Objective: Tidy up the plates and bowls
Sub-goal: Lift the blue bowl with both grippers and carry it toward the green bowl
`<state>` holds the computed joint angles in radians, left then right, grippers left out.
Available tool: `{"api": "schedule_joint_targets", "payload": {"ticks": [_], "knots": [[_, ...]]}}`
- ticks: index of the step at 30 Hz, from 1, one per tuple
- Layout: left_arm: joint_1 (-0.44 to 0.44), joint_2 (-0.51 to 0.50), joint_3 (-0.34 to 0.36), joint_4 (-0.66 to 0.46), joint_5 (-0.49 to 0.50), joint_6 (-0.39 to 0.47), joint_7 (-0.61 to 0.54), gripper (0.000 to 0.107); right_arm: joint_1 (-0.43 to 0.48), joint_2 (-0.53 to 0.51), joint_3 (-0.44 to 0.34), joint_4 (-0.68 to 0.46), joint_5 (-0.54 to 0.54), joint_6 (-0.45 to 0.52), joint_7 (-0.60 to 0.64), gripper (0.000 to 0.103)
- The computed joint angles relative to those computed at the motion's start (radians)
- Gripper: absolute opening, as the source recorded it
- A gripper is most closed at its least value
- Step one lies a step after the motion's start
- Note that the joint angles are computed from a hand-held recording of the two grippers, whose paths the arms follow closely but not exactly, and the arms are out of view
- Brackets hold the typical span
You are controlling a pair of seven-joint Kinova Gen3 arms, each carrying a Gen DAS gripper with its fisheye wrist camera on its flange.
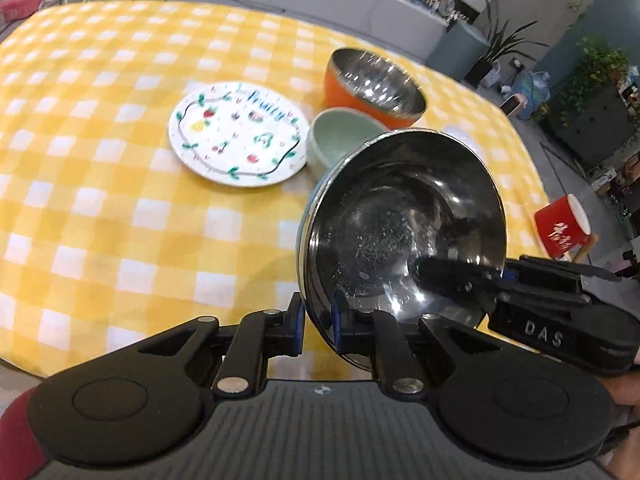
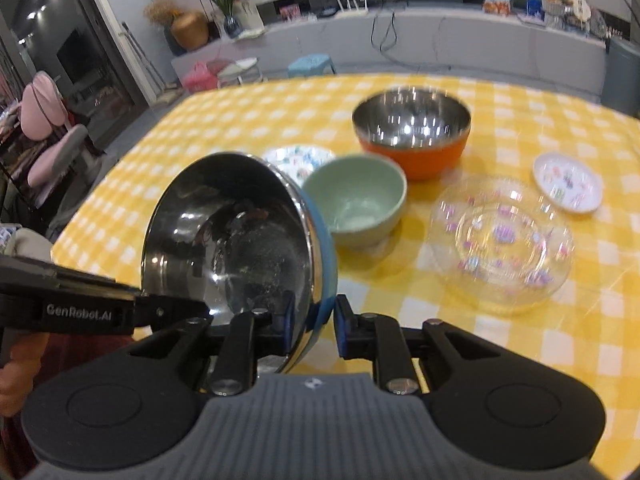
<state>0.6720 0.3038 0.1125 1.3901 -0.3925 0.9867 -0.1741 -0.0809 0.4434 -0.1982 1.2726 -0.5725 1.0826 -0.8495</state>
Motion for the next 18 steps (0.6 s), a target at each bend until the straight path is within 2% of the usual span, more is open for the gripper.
{"api": "schedule_joint_targets", "payload": {"ticks": [5,11,18], "knots": [[-0.031,0.008,0.005,0.025,0.051,-0.027,-0.013,0.015,-0.019,0.024,0.010,-0.015,0.030,0.024,-0.041,0.021],[-0.050,0.026,0.007,0.008,0.105,0.009,-0.059,0.016,-0.027,0.081,0.014,-0.081,0.054,0.114,-0.116,0.024],[-0.052,0.014,-0.004,0.026,0.123,0.017,-0.021,0.020,-0.007,0.147,0.002,-0.141,0.021,0.206,-0.185,0.028]]}}
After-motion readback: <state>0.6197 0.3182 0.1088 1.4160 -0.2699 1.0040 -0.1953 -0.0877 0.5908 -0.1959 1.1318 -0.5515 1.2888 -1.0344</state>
